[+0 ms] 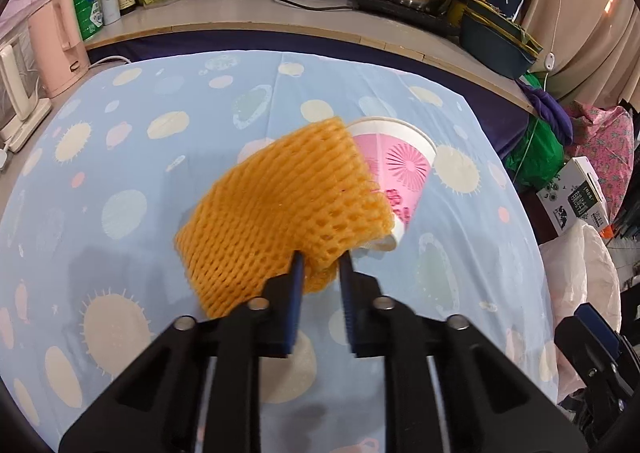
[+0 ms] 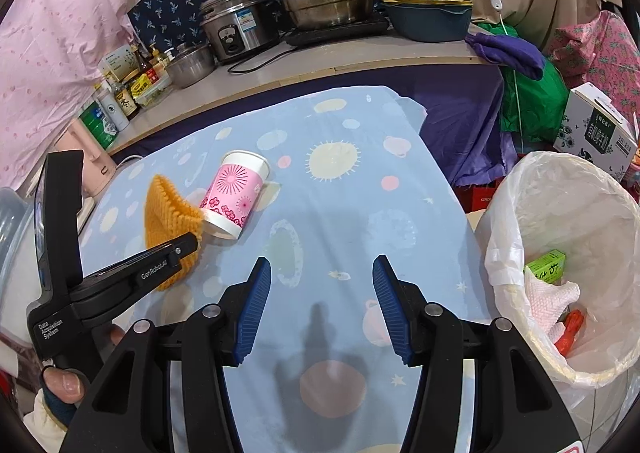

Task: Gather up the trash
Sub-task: 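Grasp the orange foam net with the left gripper while the right gripper grasps the pink paper cup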

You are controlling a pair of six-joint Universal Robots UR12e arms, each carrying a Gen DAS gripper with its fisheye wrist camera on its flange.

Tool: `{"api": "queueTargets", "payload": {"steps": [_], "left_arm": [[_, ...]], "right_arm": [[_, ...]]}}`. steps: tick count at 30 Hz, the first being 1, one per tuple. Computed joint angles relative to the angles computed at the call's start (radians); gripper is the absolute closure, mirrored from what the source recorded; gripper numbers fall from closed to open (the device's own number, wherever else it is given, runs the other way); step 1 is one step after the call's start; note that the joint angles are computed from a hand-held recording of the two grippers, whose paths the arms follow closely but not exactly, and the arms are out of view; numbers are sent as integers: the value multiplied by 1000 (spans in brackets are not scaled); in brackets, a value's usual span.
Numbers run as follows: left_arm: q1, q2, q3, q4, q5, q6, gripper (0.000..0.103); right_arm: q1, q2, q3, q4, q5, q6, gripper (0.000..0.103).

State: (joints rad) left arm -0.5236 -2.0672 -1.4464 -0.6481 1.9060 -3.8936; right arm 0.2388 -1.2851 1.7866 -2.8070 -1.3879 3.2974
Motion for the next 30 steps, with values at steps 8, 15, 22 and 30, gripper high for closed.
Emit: {"api": "queueTargets", "payload": {"steps": [8,15,22,30], "left_arm": [[5,61,-78,39,50,-56,96],[16,102,-118,15,73,-96,96],[27,129,-146,6,73,-123,96],[31,132,-149,-9,86,-124,96]], "right_arm": [[25,33,-43,6,23,-21,51],[52,96,-124,28,51,10,51],[85,164,-205,50,26,76,41],[102,214,-263,103,-7,121,39]]}}
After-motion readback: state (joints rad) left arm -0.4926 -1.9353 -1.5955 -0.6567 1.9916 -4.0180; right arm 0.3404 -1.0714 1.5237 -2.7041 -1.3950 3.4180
